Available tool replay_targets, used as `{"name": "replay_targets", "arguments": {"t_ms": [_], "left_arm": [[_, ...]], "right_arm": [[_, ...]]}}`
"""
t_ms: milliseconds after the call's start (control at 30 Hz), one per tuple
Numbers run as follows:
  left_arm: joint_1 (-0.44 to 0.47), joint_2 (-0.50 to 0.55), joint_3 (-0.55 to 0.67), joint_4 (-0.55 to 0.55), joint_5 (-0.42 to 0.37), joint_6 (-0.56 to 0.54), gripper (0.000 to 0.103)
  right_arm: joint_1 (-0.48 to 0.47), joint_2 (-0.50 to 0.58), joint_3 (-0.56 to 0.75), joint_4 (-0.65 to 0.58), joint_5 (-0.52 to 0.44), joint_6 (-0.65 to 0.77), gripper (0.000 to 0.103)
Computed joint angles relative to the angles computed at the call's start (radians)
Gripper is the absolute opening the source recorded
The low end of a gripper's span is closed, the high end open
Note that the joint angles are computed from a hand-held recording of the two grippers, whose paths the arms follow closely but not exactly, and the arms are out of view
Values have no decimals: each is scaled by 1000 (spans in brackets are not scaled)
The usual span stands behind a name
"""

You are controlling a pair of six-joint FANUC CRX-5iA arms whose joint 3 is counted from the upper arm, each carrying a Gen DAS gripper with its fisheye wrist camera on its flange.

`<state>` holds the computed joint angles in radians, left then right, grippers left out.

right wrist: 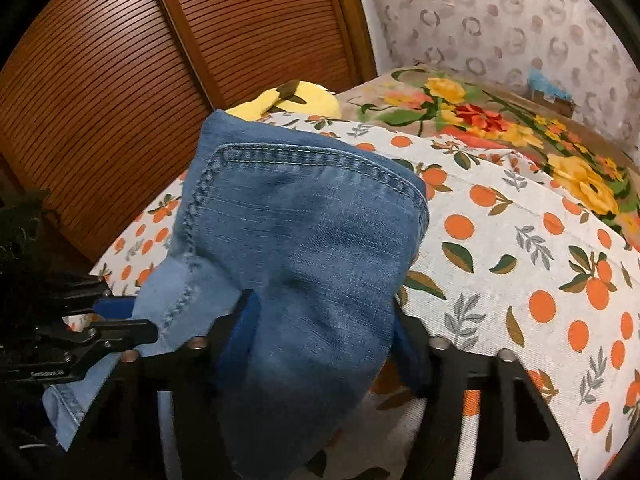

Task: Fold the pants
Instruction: 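Lift the folded jeans with both grippers and carry them toward the yellow plush toy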

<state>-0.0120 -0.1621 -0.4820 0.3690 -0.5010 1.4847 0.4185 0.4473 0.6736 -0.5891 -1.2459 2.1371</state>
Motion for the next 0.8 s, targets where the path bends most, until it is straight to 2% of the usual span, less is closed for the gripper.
{"name": "replay_targets", "arguments": {"t_ms": [33,100,233,467,800], "left_arm": [[-3,-4,1,-7,2,8,9],[-4,-12,0,-11,6,14,7],[2,-45,-14,-10,23,25,6],[53,-140,-54,7,50,13,5],[234,-275,-150,129,69,-105,5]], "right_arm": [[-5,0,3,-11,-4,6,39],[-19,-2,8,-43,-10,16,29],[-34,-25,-4,-93,-3,45,22],[-12,-56,24,-131,2,93,19],[104,19,203,-106,-26,101,18]]}}
